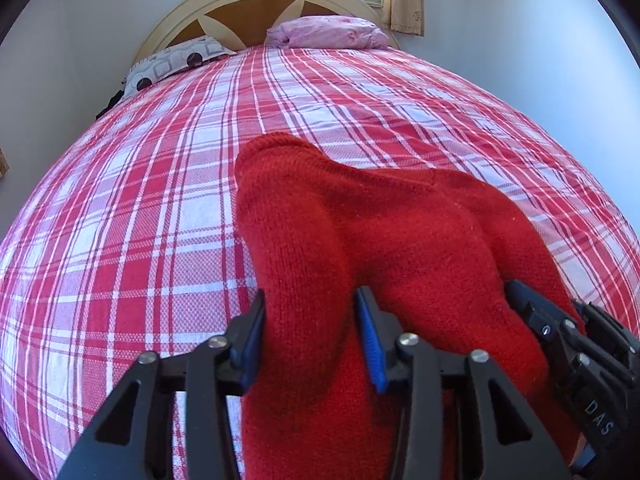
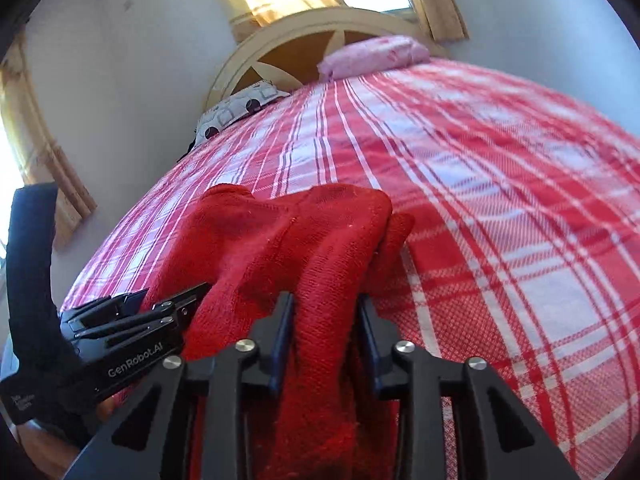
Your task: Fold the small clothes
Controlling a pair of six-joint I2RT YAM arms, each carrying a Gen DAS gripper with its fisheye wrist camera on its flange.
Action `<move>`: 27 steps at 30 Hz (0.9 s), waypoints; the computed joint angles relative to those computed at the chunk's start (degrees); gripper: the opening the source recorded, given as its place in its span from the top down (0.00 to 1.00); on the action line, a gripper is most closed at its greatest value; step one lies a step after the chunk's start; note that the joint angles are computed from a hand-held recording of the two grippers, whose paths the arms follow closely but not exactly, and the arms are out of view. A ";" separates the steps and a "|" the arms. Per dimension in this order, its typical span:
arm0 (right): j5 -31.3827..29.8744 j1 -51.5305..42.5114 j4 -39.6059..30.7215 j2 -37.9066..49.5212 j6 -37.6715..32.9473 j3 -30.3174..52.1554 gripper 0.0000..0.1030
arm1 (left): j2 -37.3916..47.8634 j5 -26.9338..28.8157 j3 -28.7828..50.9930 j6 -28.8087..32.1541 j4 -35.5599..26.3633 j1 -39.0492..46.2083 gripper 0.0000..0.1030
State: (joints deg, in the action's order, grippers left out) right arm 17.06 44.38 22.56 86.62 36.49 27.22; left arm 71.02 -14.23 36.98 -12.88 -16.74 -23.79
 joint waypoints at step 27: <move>-5.93 -4.85 1.29 -9.29 10.37 -6.34 0.24 | -3.06 -1.05 0.79 -1.88 -5.06 0.08 0.69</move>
State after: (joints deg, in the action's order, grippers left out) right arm 11.13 39.53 23.85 77.33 46.86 20.87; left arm 67.96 -15.28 37.77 -14.77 -21.80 -23.70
